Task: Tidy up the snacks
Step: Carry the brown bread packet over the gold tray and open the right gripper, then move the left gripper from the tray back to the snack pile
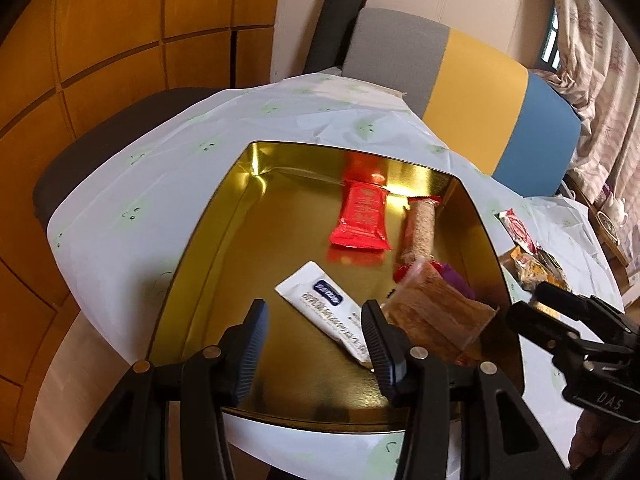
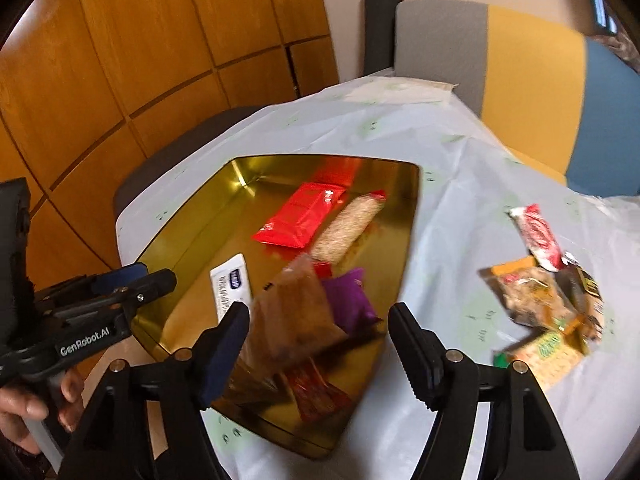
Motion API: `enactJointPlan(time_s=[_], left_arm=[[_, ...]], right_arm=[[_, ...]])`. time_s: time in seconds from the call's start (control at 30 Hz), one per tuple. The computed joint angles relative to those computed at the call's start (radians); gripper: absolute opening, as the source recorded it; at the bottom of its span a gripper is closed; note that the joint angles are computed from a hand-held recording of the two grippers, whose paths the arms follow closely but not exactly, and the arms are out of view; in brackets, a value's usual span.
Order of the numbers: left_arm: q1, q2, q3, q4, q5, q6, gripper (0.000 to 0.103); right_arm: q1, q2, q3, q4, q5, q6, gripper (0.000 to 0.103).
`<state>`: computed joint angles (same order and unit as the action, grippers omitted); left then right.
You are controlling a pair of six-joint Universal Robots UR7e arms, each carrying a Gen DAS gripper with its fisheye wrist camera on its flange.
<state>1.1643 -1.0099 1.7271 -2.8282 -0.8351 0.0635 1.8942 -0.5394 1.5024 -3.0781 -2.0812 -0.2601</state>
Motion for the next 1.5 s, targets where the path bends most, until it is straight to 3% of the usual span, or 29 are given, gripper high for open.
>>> enactJointPlan(time_s=[0.23, 0.53, 1.0, 1.1, 1.17, 1.2, 1.33, 1.5], left_arm=[[-0.023, 0.001, 0.014, 0.007, -0.012, 0.030, 0.049], [-0.048, 0.002, 0.036, 0.001, -0.042, 0.088, 0.049], [-0.104, 0.021, 0.042, 0.027, -0.100, 0.197, 0.049], [-0.120, 0.031, 0.041, 0.038, -0.103, 0.211, 0.049], [-0.128, 0.039, 0.039, 0.043, -0.107, 0.218, 0.049], [-0.132, 0.043, 0.038, 0.046, -0.108, 0.218, 0.049], [-0.144, 0.054, 0.041, 0.068, -0.114, 0.215, 0.049], [-0.159, 0.064, 0.051, 0.089, -0.124, 0.227, 0.049]], right_arm=[[-0.009, -0.063, 0.098, -0.109, -0.038, 0.005, 0.073], [-0.041, -0.150, 0.207, -0.186, -0.118, 0.000, 0.083], [-0.159, -0.362, 0.329, -0.328, -0.399, -0.111, 0.084], [-0.208, -0.397, 0.362, -0.355, -0.420, -0.042, 0.084], [-0.232, -0.420, 0.360, -0.249, -0.470, 0.092, 0.084], [-0.235, -0.421, 0.353, -0.229, -0.487, 0.117, 0.084], [-0.250, -0.431, 0.339, -0.099, -0.516, 0.192, 0.084], [-0.252, -0.428, 0.329, -0.070, -0.520, 0.184, 0.088]])
